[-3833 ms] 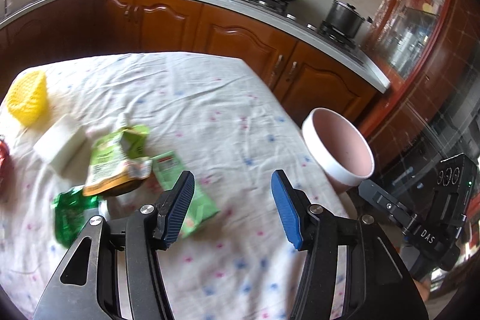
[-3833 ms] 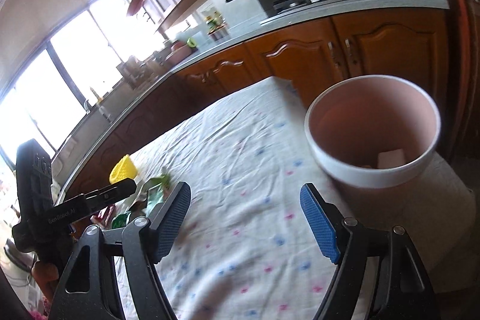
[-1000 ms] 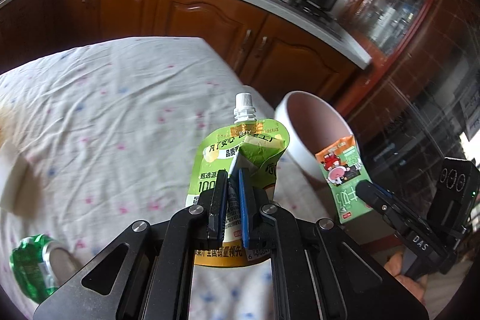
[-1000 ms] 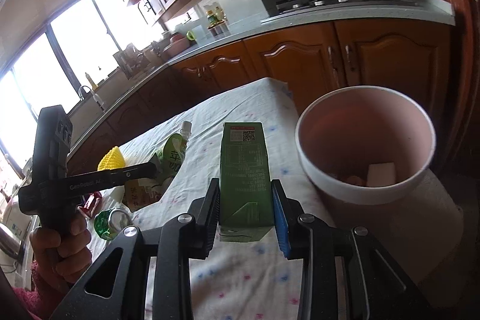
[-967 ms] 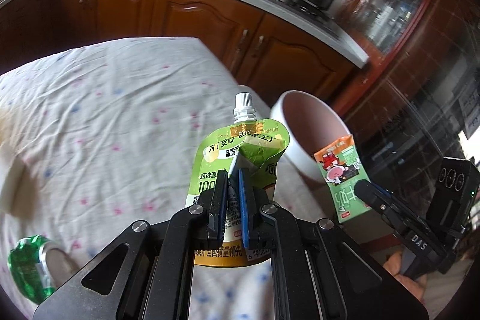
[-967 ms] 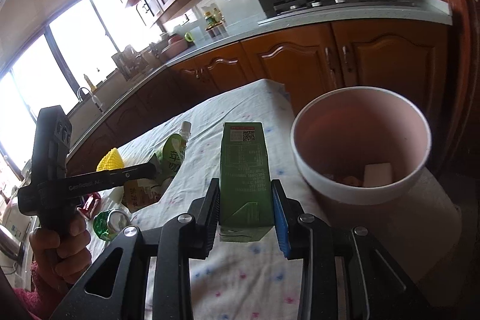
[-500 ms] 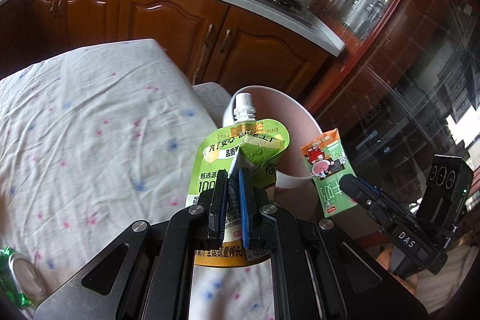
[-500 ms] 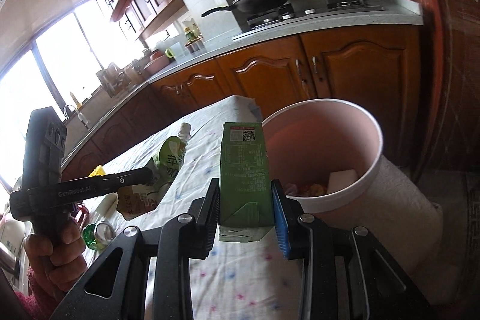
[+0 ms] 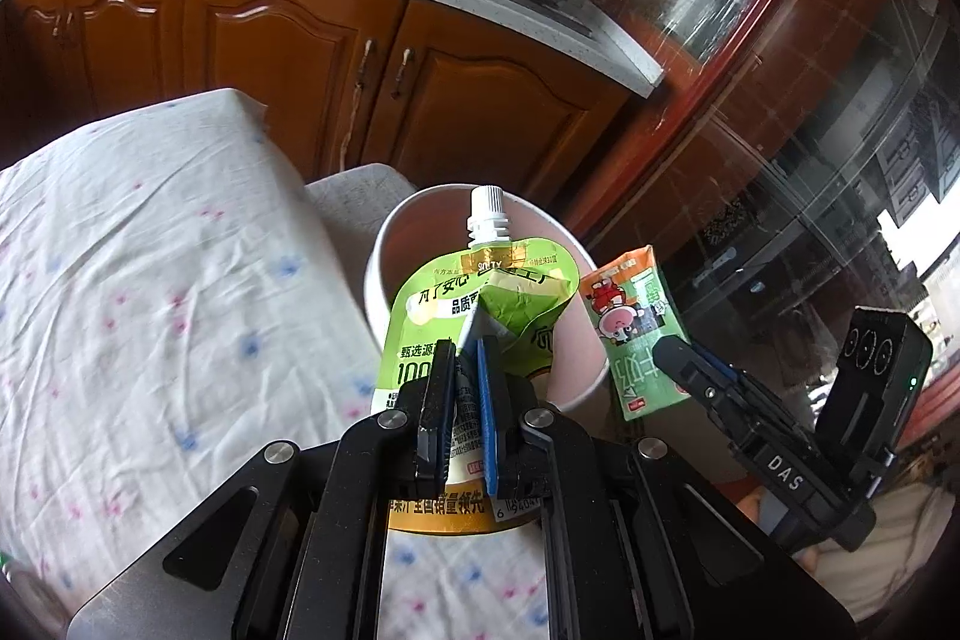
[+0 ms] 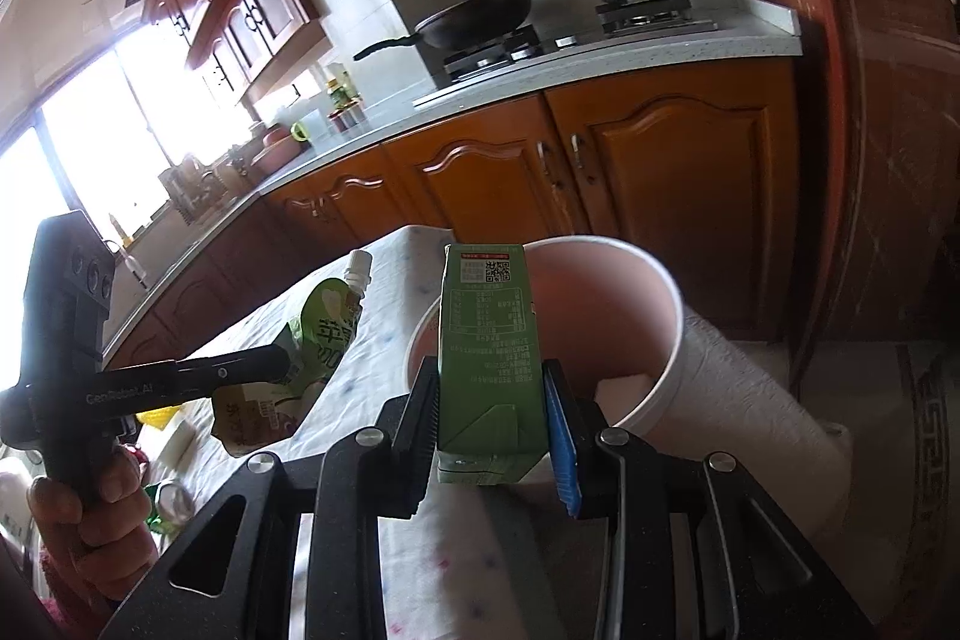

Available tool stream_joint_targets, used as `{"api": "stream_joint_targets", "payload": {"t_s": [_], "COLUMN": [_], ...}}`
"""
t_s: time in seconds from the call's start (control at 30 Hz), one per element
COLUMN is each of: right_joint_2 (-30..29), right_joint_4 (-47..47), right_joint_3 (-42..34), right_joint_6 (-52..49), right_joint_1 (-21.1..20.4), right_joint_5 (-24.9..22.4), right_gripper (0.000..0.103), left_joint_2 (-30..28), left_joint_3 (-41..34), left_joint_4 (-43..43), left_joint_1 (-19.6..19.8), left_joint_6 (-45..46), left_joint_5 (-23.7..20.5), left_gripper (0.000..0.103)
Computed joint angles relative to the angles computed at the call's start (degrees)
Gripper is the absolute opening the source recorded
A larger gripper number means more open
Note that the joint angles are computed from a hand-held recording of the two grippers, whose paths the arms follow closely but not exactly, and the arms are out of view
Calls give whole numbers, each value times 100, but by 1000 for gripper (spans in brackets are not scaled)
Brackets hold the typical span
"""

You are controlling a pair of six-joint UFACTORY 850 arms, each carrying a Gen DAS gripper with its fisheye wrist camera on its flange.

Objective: Collect trash
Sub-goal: 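Carry both items over the pink bin and open both grippers to drop them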

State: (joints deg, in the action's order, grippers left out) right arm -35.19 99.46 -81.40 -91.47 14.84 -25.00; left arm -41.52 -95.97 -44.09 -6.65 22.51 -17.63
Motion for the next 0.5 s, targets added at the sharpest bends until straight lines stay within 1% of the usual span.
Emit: {"api": "stream_joint_targets", "payload": {"t_s": [0.13,0.4,0.5], "right_joint_2": [-203,-703,-831], "right_joint_4": [-369,-1934,-2300], "right_joint_3": [-317,-1087,-1272], "right_joint_6": [407,2005,2350], "right_joint_1": [-29,-53,-58], "right_joint_5": [136,255,265], "right_gripper": [33,33,33], "left_joint_2": [-443,-1317,-1613], "left_joint_3": [-718,-2055,-2509], "left_joint_4": [638,1689,1961], "left_joint_1": [-23,-72,-100], "left_joint_6": [-699,-1867,-2162], "left_joint_5": [-348,-1054,-1303], "left_gripper": [6,6,6]}}
